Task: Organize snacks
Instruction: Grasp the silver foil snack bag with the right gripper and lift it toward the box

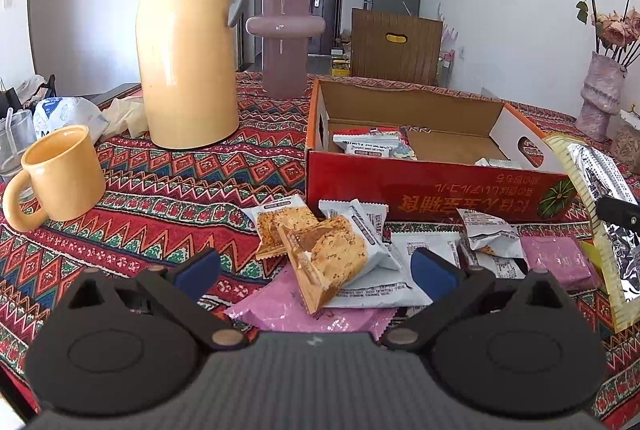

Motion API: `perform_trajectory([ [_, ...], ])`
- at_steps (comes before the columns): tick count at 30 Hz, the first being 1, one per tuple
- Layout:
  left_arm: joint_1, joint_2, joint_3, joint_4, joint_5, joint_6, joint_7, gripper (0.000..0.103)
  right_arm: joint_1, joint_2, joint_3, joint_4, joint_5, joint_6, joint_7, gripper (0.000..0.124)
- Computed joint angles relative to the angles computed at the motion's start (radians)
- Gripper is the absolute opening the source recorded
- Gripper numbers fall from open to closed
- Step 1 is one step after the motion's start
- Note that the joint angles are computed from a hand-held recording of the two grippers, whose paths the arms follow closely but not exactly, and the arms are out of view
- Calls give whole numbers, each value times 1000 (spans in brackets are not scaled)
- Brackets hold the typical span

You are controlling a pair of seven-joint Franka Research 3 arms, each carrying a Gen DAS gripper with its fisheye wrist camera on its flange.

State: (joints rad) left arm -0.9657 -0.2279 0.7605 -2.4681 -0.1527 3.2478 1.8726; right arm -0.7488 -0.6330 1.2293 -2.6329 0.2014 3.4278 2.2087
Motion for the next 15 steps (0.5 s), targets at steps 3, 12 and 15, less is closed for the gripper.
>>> perform_trajectory([
  [3, 48, 41, -55, 33, -17, -24, -20, 103, -24, -7, 21, 5, 13, -9, 29, 28],
  [12, 434, 172, -424, 172, 222, -178, -434, 102, -85, -38, 68, 13, 3, -17, 138, 28],
  [15, 489, 181, -475, 186, 283, -204, -515, 99, -93, -36, 67, 12, -12, -13, 157, 28],
])
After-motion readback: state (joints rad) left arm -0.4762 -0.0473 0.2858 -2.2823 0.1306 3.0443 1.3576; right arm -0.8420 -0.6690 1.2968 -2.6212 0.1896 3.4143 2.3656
